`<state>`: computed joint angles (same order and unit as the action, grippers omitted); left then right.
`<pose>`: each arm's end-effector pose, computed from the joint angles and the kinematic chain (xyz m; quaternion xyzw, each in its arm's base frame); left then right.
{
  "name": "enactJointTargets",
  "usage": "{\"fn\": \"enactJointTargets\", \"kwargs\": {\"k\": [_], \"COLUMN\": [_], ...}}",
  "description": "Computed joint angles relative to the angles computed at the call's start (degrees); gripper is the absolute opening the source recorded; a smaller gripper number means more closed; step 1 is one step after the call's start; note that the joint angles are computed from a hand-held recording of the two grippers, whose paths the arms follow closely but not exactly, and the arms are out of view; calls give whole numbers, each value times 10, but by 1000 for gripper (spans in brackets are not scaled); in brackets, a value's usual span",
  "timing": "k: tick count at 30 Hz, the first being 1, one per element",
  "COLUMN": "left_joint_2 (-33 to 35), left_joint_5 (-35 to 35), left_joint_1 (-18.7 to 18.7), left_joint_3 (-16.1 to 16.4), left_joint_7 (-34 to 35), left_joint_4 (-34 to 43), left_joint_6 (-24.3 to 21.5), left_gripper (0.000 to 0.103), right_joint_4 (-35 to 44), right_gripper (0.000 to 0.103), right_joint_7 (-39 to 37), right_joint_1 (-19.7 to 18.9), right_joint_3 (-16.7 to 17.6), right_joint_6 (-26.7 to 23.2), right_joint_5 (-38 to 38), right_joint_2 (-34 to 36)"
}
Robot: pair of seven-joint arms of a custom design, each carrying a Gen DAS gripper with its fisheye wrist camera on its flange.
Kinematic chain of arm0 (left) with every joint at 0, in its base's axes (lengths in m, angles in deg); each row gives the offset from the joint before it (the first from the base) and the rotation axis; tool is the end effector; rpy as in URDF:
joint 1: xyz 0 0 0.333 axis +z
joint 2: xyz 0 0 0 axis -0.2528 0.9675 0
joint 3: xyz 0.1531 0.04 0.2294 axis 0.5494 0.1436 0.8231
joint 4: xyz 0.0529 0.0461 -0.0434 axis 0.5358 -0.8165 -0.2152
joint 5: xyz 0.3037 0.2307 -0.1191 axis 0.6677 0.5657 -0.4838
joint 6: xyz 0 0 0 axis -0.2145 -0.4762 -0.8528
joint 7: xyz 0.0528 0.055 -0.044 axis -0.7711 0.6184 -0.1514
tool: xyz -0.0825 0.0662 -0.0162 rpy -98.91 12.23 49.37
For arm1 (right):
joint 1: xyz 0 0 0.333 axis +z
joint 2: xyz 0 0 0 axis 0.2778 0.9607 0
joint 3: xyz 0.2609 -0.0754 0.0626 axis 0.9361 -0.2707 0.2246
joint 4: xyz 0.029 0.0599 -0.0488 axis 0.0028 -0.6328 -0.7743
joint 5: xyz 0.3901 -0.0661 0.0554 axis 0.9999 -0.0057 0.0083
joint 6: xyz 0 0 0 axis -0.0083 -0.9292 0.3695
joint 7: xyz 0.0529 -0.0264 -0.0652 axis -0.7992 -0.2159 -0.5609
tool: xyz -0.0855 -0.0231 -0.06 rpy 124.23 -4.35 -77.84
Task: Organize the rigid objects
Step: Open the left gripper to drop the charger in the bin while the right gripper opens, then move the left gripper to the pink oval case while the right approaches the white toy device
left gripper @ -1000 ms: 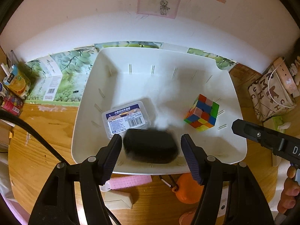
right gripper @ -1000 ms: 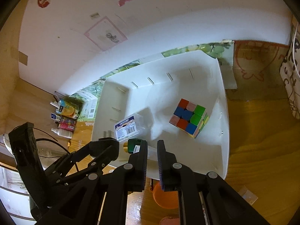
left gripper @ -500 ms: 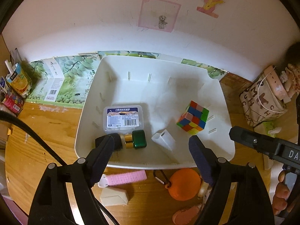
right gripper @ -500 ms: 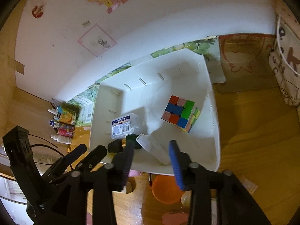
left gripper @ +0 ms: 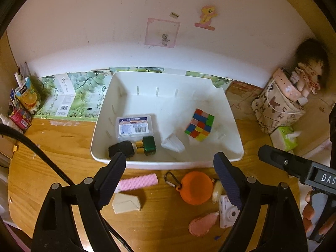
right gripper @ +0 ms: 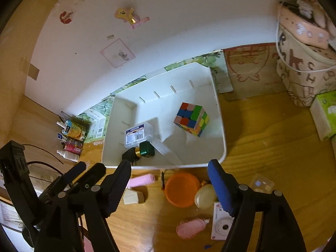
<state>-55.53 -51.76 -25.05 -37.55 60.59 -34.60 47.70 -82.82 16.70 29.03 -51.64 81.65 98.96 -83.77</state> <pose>0.4561 -0.2315 0.5791 -0.7633 0.5754 -0.2397 0.1700 0.5467 0.1598 0.5994 -0.7355 0.6135 0.0453 0.2839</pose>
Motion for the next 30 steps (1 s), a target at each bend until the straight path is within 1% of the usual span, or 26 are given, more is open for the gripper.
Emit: {"fn": "enactJointTargets", "kwargs": {"k": [6, 11, 16, 23, 30], "left_joint_2": [-31, -52, -75, -95, -97], "left_joint_5": [-6, 2, 0, -19, -41], "left_joint_1": [-12, -19, -31, -51, -71], "left_joint_3": [-11, -26, -34, -37, -38], "left_joint_7": [-12, -37, -57, -69, -69], "left_joint_4": [-25, -36, -52, -74, -89], "left_joint_6": [-8, -25, -36, -44, -52], "left_gripper": [88, 88, 88, 88, 88], "right_joint_4": [-92, -148, -207, -287, -376], "right_gripper": [79, 80, 81, 81, 81], "right_joint_7": [-17, -31, -52, -76, -105], "right_joint_1": [0, 1, 4, 8, 12], "right_joint_3": [-7, -15, -21, -32, -41], "right_joint_6": [40, 45, 64, 94, 139], "right_joint_5": [-9, -27, -42, -51, -62], "right_joint_2": [-79, -130, -187, -261, -336]}}
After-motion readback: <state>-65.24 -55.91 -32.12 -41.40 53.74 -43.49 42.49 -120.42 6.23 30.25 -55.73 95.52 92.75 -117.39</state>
